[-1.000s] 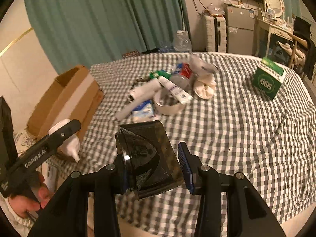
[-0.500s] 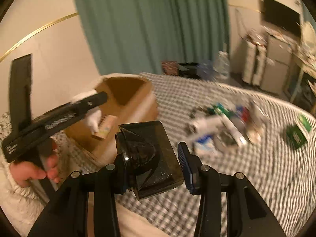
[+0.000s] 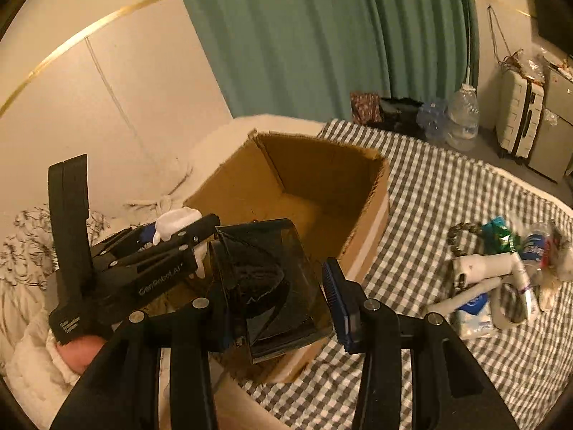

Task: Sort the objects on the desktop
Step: 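Carry the white figurine in the left gripper into the box and release, then return the left gripper to the bed and reach for the white tube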

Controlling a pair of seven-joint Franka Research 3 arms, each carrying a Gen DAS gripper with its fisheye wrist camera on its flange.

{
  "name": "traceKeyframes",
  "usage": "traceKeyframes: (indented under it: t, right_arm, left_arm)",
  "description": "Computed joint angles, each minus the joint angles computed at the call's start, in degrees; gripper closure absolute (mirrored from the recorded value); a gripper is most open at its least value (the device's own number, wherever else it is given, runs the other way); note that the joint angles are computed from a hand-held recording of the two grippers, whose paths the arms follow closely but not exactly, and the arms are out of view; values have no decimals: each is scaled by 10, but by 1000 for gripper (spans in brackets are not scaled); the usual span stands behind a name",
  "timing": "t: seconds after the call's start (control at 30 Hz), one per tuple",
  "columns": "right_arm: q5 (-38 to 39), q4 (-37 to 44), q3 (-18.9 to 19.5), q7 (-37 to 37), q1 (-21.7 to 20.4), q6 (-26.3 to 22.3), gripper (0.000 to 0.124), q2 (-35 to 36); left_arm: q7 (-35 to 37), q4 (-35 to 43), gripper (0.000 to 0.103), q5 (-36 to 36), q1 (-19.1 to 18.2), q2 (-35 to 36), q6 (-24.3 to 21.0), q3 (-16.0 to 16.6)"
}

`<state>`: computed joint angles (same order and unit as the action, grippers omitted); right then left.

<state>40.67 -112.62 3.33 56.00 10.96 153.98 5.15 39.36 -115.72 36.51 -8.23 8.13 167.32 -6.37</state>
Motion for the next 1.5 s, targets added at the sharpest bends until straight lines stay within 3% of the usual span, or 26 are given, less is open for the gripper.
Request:
traceKeyframes:
  t: [0.23, 0.27, 0.37, 0.43, 0.53, 0.8, 0.97, 1.17, 1.3, 1.37, 1.5]
  right_arm:
    - [16, 22, 4, 21, -3, -14, 76, 30]
    - [21, 24, 5, 18, -6, -14, 73, 31]
    - [59, 20, 9, 1, -13, 1, 62, 28]
    - [111, 20, 12, -25, -23, -5, 62, 24]
    - [88, 13, 2, 3, -20, 6, 62, 12]
    - [129, -84, -29, -40, -31, 53, 59, -74]
    - [80, -177, -59, -41, -45, 118, 59, -137]
    - [71, -247, -108, -52, -62, 165, 59, -174]
    - [155, -254, -157, -120, -48, 166, 59, -172]
    - [199, -251, -166, -168, -47, 168, 59, -160]
    - [287, -233, -172, -249, -60, 136, 58, -134]
  left_arm:
    - [25, 15, 48, -16, 1, 19, -17, 0]
    - [35, 18, 43, -20, 1, 20, -19, -2]
    - [3, 21, 13, 32, -16, 17, -29, 15]
    - [-20, 16, 13, 60, -17, 10, -19, 18]
    - [-16, 12, 13, 56, -13, 0, -28, 9]
    - [-24, -12, 13, 40, -13, -41, -15, -21]
    - [-93, -4, 3, 87, -46, -43, -1, -42]
    - [-137, 29, 0, 107, -104, 7, 14, -58]
    - [-146, 60, 0, 117, -148, 58, 3, -49]
    - [-179, 79, 0, 151, -180, 80, -15, -29]
    - [-204, 103, 0, 175, -203, 113, -33, -13]
